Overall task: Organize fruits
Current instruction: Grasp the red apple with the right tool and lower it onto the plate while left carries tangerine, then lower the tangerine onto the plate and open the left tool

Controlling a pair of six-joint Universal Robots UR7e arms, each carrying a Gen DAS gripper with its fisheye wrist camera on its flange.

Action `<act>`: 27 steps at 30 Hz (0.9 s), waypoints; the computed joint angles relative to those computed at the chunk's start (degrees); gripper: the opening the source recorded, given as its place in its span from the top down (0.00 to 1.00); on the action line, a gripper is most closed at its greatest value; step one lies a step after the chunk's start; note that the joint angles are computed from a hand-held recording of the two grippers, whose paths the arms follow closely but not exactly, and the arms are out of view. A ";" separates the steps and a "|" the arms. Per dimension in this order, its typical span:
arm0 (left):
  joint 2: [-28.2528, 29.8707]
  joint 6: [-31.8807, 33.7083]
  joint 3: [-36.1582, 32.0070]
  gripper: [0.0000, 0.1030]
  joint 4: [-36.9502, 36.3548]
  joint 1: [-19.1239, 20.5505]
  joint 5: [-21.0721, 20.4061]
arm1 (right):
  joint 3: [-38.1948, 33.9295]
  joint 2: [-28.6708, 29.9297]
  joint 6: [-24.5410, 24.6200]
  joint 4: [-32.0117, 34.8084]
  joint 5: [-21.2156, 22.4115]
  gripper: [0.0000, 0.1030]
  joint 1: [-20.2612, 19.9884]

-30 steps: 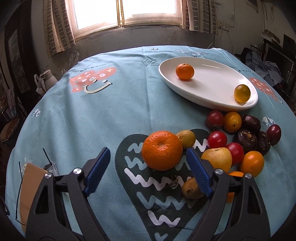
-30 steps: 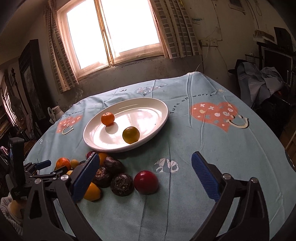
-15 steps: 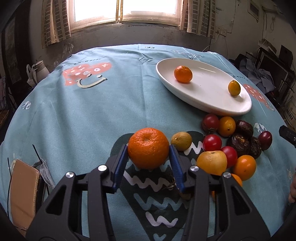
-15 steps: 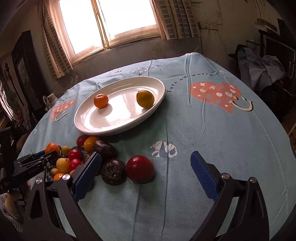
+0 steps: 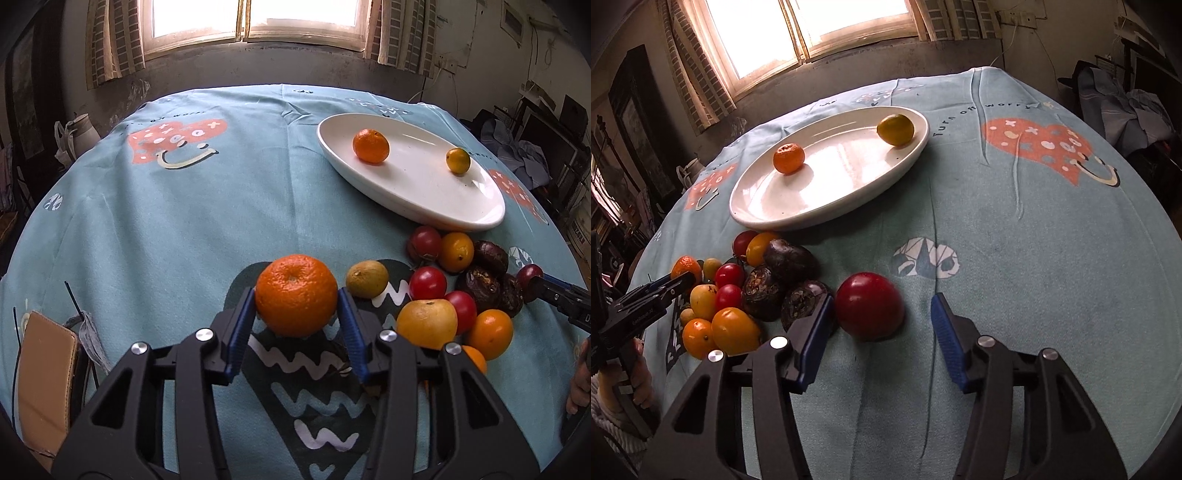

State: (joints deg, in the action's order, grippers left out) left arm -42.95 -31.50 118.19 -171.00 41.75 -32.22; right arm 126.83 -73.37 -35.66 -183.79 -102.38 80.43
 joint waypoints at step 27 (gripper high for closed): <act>11.53 13.23 -21.18 0.41 -1.83 1.80 -1.79 | -12.55 9.59 5.18 -4.01 5.69 0.37 4.98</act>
State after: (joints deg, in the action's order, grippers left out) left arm -31.42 -18.27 97.01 -172.83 43.55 -34.01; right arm 114.28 -63.78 -30.48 -187.80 -96.69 85.41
